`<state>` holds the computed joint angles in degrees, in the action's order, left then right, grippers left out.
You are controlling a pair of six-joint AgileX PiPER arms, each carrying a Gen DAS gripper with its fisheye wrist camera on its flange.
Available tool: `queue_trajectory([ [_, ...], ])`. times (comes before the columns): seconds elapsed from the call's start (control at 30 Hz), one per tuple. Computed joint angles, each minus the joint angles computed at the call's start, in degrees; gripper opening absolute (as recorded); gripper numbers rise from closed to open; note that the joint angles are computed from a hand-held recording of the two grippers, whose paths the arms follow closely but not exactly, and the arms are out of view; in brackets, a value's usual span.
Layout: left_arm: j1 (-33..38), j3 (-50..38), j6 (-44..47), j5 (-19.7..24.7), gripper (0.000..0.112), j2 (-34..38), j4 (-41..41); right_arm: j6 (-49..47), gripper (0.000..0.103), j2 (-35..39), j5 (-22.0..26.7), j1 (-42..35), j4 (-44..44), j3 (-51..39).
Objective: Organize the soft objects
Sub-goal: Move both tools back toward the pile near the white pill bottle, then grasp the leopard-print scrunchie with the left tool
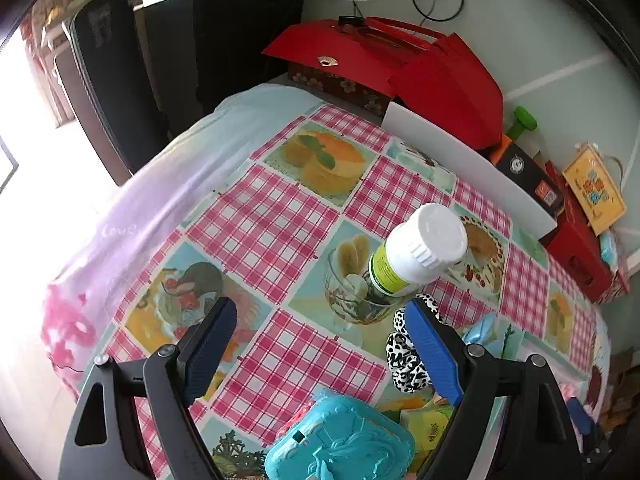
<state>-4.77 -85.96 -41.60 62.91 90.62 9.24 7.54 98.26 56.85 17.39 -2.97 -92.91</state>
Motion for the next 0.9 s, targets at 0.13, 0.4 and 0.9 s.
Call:
queue_trajectory([
  [0.13,2.73,2.36,1.26,-2.94,0.086,-0.57,-3.92,-1.76,0.103,1.64,-0.74,0.83,2.57,-0.93],
  [0.4,3.13,2.12,5.46,-4.73,0.087,1.31,-8.14,-5.69,0.103,3.93,-2.93,2.57,6.03,-0.66],
  [0.9,-0.74,-6.59,10.49,3.13,0.086,10.62,-12.65,-11.51,0.087,6.98,-4.56,4.36,11.79,0.18],
])
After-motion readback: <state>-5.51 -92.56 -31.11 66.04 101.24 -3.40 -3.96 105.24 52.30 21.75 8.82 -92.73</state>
